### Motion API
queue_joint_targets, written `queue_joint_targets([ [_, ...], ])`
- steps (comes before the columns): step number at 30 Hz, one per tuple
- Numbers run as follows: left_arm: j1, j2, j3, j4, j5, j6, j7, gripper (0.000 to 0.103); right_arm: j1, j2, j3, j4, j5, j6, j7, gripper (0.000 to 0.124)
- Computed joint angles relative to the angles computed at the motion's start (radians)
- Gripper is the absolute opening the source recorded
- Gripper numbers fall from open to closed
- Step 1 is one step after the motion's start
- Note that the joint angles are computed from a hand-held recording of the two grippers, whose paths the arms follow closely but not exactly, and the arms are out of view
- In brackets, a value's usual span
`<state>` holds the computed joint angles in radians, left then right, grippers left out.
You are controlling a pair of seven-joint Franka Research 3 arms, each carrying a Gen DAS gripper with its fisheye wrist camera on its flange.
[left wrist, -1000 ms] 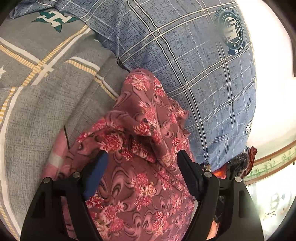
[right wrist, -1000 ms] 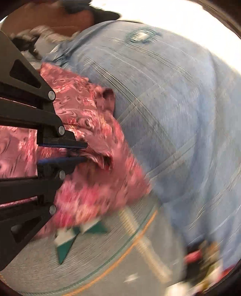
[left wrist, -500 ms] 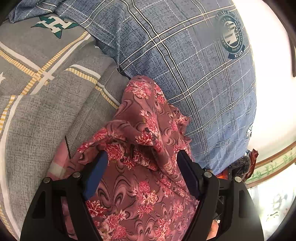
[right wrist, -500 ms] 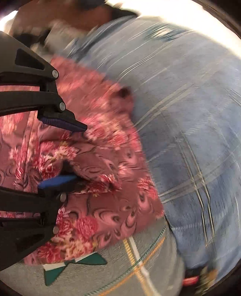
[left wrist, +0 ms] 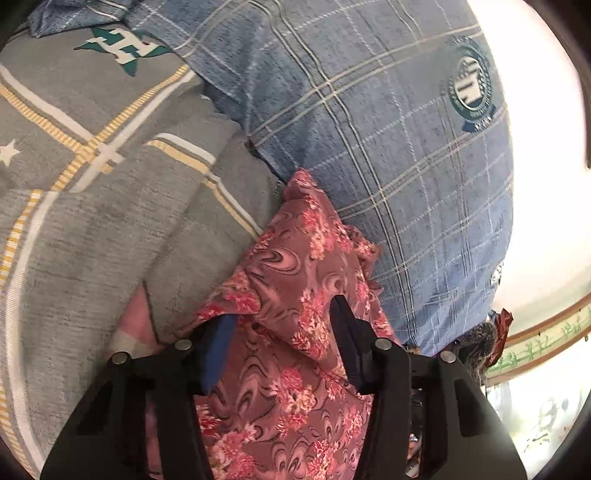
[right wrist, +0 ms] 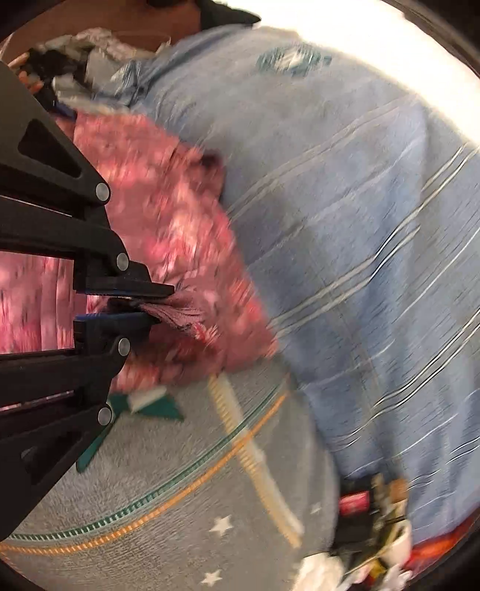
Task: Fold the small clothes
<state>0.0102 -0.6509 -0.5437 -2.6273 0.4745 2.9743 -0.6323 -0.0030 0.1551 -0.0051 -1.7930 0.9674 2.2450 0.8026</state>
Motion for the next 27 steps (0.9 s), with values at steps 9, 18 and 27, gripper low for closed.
queue_joint_targets([
  [9,-0.021,-0.015,-0.011,0.074,0.045,-0.092,0.068,0.058,0.01,-0.042,-0.004,-0.036,-0.091,0.076,0.088,0.025],
  [18,-0.245,0.242,0.122,0.285,0.01,-0.436,0.409,0.074,0.048,-0.101,-0.013,-0.132,-0.183,0.023,-0.069,0.043],
  [27,-0.396,0.287,0.141,0.384,-0.078,-0.642,0.538,0.081,-0.015,-0.148,-0.077,-0.147,-0.298,-0.296,-0.082,0.046],
])
